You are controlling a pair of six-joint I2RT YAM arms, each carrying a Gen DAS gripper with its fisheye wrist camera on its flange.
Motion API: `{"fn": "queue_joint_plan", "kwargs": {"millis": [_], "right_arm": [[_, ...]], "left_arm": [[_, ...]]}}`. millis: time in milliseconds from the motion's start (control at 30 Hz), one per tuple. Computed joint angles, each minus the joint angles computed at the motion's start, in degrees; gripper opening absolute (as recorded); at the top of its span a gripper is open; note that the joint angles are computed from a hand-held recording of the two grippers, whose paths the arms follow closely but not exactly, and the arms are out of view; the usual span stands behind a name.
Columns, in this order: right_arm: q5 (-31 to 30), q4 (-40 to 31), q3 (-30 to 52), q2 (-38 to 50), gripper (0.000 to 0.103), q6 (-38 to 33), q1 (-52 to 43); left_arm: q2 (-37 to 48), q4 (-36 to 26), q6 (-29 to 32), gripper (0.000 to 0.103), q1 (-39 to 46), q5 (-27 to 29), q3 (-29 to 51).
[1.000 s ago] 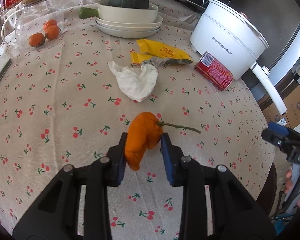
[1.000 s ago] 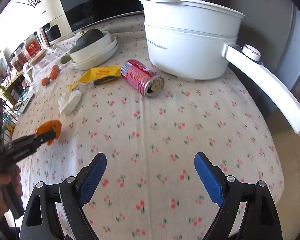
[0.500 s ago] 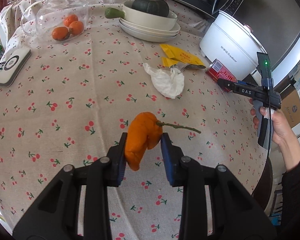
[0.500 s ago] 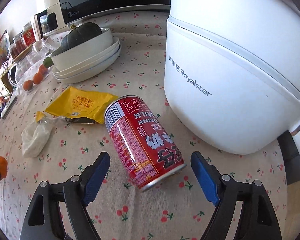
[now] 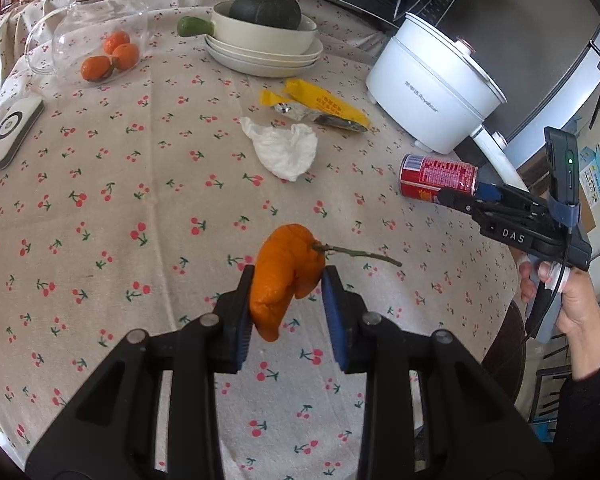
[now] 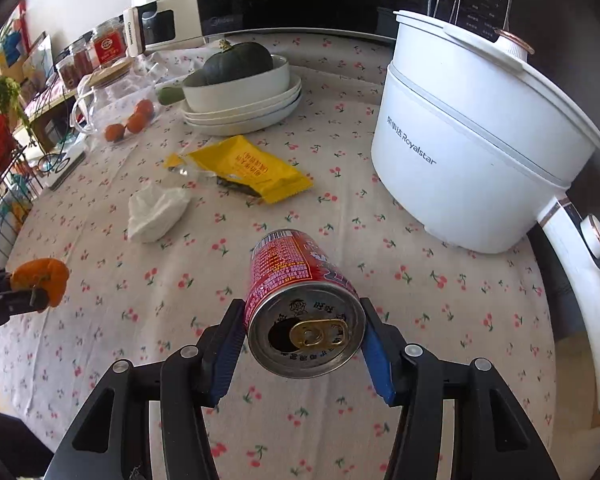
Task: Collect trash
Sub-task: 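Grasp the orange pepper with the left tool while the right tool grasps the red can, then carry the orange pepper and red can over the brown bin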
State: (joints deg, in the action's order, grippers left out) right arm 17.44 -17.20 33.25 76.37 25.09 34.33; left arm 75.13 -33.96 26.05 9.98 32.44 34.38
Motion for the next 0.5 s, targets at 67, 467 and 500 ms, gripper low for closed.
{"fn": "queue_joint_plan", "kwargs": {"millis": [67, 467, 500], "right_arm": [[3.02, -5.08, -0.65, -2.99, 0.056, 4.86, 5.71], [15.2, -34.53, -2.07, -15.9, 0.054, 46.5, 37.47], [15.85, -36.9, -1.83, -16.28, 0.054, 50.06, 40.04]], "left_arm": [[-2.18, -0.52, -0.82, 0.034, -2.0, -0.59, -1.64], [-19.98, -6.36, -10.38, 0.034, -15.71, -3.18, -7.06], [-21.7, -7.1, -11.33, 0.034, -17.23, -3.46, -7.37]]}}
